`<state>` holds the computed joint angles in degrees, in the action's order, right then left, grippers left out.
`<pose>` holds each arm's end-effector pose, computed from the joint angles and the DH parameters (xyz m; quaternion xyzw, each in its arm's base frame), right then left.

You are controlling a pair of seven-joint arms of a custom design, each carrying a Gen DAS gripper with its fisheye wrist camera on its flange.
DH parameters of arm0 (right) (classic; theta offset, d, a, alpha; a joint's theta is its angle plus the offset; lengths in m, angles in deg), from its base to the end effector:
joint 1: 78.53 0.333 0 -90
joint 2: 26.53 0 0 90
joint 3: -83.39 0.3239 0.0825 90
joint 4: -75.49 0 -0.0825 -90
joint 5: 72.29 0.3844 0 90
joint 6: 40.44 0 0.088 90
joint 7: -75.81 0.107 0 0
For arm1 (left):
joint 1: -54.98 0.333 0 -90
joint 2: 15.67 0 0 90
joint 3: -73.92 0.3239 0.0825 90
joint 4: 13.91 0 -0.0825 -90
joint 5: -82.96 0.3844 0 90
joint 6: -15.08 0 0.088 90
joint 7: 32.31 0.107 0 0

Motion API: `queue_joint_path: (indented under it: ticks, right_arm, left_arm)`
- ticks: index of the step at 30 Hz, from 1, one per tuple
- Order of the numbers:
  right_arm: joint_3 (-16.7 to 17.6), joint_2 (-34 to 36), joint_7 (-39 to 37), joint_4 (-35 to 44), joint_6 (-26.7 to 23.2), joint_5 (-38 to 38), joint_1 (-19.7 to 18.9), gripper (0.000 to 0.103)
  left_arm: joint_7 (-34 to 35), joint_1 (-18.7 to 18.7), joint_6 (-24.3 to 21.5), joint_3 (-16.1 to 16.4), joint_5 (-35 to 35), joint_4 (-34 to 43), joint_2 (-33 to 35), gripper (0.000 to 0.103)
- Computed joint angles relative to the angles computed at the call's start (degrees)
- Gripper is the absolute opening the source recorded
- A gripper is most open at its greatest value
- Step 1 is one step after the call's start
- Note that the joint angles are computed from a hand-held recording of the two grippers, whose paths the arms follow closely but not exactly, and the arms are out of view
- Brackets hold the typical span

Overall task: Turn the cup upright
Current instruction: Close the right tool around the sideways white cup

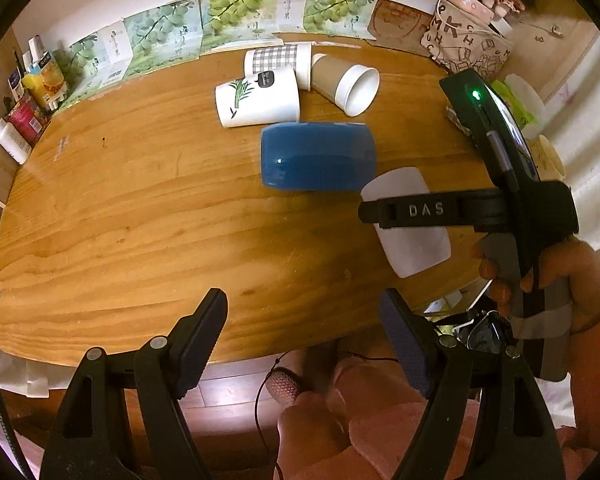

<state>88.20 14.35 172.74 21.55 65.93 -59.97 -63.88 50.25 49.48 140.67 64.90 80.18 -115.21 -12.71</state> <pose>0.7304 0.2498 0.4904 -0.7485 0.6420 0.0582 0.1558 0.5933 -0.1533 0.5703 -0.6587 0.7288 -0.1681 0.0821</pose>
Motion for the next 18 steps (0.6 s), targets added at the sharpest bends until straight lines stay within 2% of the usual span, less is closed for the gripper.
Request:
queue_joint_path:
  ticks: [12,15,18]
  right_arm:
    - [-0.84,5.09,6.3,9.14,-5.12,-1.46,1.1,0.081]
    - [-1.05,4.98,7.24,8.98,-5.05,-2.04,1.42,0.08]
    - [-1.59,4.78,7.36,8.88,-5.17,-3.7,2.29,0.074]
  left_arm:
    - [3.27,0.69,-0.48,0.41,-1.71,-1.5,-1.53,0.081]
    - [4.14,0.71,-0.65,0.42,-1.54,-1.74,-1.8,0.081]
    - [5.28,0.73,-0.71,0.42,-2.08,-1.9,-2.03,0.081]
